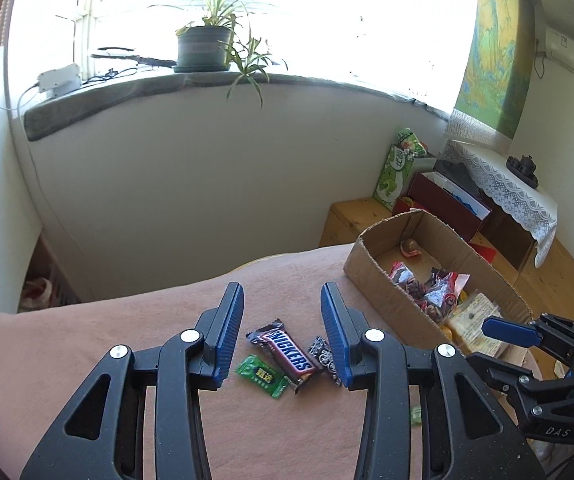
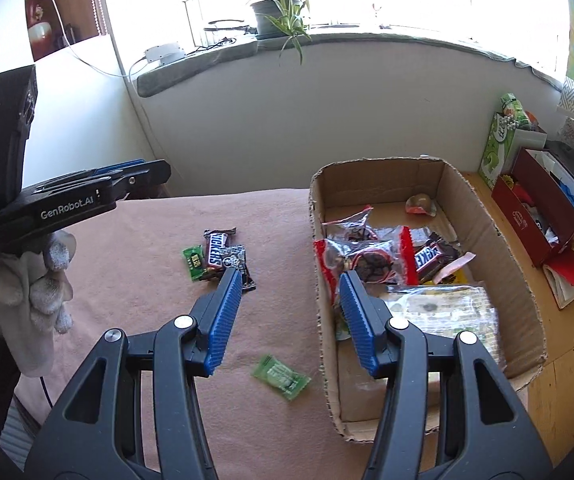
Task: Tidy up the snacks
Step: 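Move both grippers back to the table toward the green candies, then close the right gripper on a green candy while the left grasps another green candy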
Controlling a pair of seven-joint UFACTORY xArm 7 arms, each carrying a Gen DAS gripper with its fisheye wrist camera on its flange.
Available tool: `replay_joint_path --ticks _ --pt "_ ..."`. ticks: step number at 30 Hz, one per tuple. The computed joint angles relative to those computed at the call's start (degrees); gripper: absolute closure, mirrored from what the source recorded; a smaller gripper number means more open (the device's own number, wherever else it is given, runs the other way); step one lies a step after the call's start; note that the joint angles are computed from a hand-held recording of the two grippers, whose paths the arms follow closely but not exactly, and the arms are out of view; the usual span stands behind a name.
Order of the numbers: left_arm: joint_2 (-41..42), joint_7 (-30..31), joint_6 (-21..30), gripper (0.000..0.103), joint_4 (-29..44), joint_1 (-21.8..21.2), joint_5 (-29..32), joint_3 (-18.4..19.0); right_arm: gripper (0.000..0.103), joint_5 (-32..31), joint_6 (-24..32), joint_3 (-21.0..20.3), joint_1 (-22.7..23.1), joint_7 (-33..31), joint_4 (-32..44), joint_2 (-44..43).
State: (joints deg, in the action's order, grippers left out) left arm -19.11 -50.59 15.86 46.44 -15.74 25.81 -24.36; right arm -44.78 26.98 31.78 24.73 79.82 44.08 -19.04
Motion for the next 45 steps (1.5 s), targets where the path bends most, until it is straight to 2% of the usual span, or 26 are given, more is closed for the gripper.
replay_joint_path --ticks 4,10,16,21,28,32,37,39,40,45 --pt "-0.25 1.82 -0.48 0.064 -1.83 -1.05 -2.35 2.18 0.050 -2.92 0.11 1.89 0.44 2.45 2.43 4.30" --pt "0.60 8.47 -1.85 0.064 -4.74 -4.41 -8.86 6.54 0.049 -6.18 -0.37 0.11 4.64 5.67 3.63 9.18" --pt "2.01 14.40 -3.38 0.064 -7.40 -6.57 -16.02 9.46 0.050 -3.21 -1.68 -2.44 9.69 7.30 -1.75 7.04" --pt "2.70 18.73 -4.97 0.064 -9.07 -8.33 -21.34 11.44 0.050 -2.51 -3.86 -0.69 8.80 15.00 -6.74 4.47" --pt "2.36 28.71 -6.17 0.064 -10.86 -13.59 -30.87 16.20 0.050 -4.68 2.56 -0.07 8.60 21.55 -3.84 8.49" --pt "2.39 37.57 -6.93 0.064 -11.45 -18.39 -39.49 21.02 0.049 -6.17 7.12 -1.88 10.78 22.59 -0.26 11.89" --pt "3.45 44.93 -6.67 0.064 -10.43 -19.51 -45.72 22.03 0.049 -6.97 9.79 -5.41 13.50 22.30 3.16 15.37" --pt "4.23 48.13 -6.79 0.064 -9.75 -20.41 -49.03 22.80 0.034 -7.45 9.97 -6.57 14.62 21.60 4.42 16.71" --pt "4.83 49.39 -6.86 0.064 -9.25 -20.44 -50.31 22.85 0.031 -7.41 10.36 -7.00 15.24 20.69 5.35 17.63" --pt "7.93 57.26 -6.16 0.064 -6.37 -21.16 -57.87 22.81 0.028 -7.40 14.35 -8.71 18.85 18.49 8.70 20.70"
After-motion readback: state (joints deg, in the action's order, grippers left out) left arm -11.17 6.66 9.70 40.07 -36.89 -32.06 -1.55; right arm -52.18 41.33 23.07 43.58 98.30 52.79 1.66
